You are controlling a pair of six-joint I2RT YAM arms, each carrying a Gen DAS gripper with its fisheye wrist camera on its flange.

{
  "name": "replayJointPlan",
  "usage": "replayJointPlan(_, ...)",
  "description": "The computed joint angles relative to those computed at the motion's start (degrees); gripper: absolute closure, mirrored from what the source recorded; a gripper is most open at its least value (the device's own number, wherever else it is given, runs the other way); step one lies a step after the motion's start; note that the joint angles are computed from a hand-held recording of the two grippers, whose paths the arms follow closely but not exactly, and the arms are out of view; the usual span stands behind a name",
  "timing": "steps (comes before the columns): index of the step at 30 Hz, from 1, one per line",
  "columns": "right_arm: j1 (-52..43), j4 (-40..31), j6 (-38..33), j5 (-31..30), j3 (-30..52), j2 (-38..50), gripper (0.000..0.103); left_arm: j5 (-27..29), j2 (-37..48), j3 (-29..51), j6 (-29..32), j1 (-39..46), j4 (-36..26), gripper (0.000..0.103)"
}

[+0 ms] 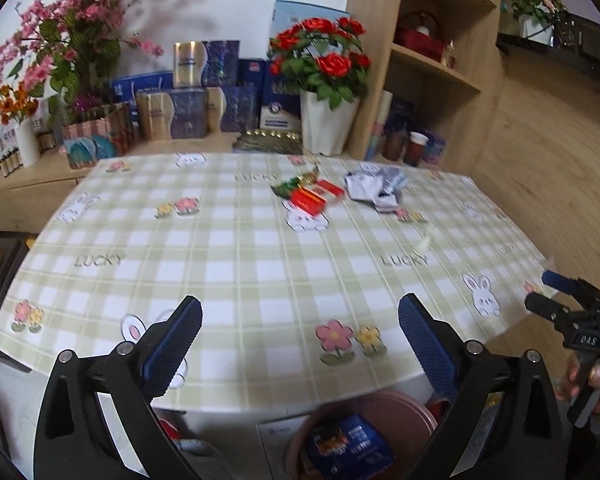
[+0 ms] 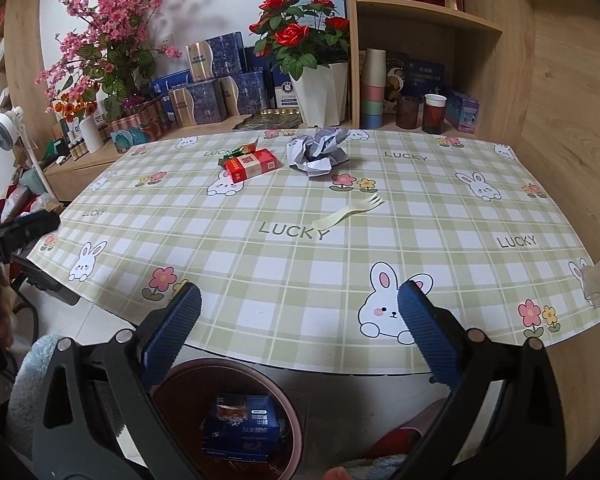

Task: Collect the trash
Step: 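Grasp the gold-green candy wrapper with left gripper while right grasps crumpled grey plastic bag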

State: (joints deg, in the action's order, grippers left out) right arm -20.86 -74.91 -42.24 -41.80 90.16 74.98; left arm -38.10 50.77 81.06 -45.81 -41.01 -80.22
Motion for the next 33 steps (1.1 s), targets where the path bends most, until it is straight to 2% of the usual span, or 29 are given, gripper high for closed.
replayJointPlan(7, 2.1, 3.31, 2.39, 2.72, -0.15, 1.23, 0.006, 4.09, -2.56, -1.93, 8.41, 9.64, 4.94, 0.007)
replayJointPlan(13, 4.76, 6.18, 4.25, 5.49, 0.84, 3.22, 0.006, 11.49, -3.21, -4.41, 16.83, 20.32, 10.83, 0.007)
replayJointPlan(21, 10.29, 10.81, 7.38, 10.63, 2.88, 7.98, 0.006, 19.37, -2.27, -7.37, 24.32, 30.34, 16.28, 0.007)
replayJointPlan(26, 13.59, 13.76, 10.17, 13.12, 4.36, 11.63, 0.006, 24.78, 0.08, -8.6, 28.17, 36.32, 18.93, 0.007)
replayJointPlan(33, 17.46, 16.15, 12.74, 15.29, 7.46, 17.43, 0.006, 29.66, 8.88, -8.17, 32.76, 39.62, 25.97, 0.007)
